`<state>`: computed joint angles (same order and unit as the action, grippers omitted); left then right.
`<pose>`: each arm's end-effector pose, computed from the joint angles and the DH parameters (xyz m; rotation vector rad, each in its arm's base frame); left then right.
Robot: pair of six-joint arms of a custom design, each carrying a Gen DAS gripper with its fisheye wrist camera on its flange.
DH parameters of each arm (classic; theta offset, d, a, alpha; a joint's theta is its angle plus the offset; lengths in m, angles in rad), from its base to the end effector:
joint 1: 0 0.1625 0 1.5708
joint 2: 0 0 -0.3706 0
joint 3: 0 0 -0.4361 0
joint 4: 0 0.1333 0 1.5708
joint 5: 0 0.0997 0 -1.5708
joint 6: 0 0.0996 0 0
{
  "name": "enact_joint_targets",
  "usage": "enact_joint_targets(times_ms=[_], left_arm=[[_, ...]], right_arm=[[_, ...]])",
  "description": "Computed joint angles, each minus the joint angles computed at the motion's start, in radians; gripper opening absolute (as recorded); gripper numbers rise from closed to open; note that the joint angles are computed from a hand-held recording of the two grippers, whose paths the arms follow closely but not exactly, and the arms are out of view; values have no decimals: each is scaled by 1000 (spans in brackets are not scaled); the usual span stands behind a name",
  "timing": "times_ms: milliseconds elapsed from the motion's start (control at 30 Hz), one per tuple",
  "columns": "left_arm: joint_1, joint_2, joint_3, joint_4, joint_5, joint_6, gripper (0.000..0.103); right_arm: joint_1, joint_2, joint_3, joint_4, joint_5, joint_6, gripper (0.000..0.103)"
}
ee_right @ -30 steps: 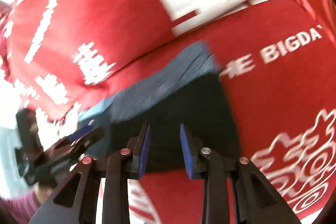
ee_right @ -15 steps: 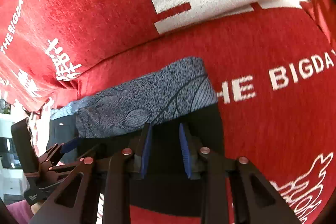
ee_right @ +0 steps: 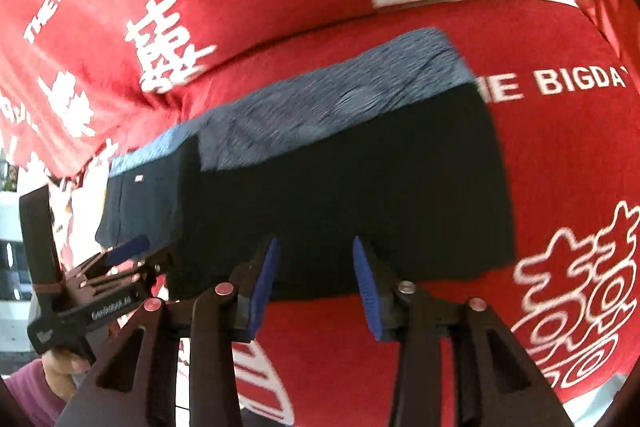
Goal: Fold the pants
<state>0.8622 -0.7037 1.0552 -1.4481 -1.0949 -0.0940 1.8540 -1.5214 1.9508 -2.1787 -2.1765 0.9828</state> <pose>-0.3459 -0.6785 0.1279 0.8985 2.3455 0.3202 0.2209 -0.4850 0.2882 -0.9863 -2.4856 0.6870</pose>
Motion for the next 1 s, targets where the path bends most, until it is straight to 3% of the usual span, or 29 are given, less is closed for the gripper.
enact_joint_targets(times_ms=[433,1000], left_arm=[[86,-45,-53,55,43,-84,88],[185,19,-255,80,86,-156,88]], right_arm=[[43,228,-192,112,42,-34,45],[48,476,-432,219,83,-154,46]])
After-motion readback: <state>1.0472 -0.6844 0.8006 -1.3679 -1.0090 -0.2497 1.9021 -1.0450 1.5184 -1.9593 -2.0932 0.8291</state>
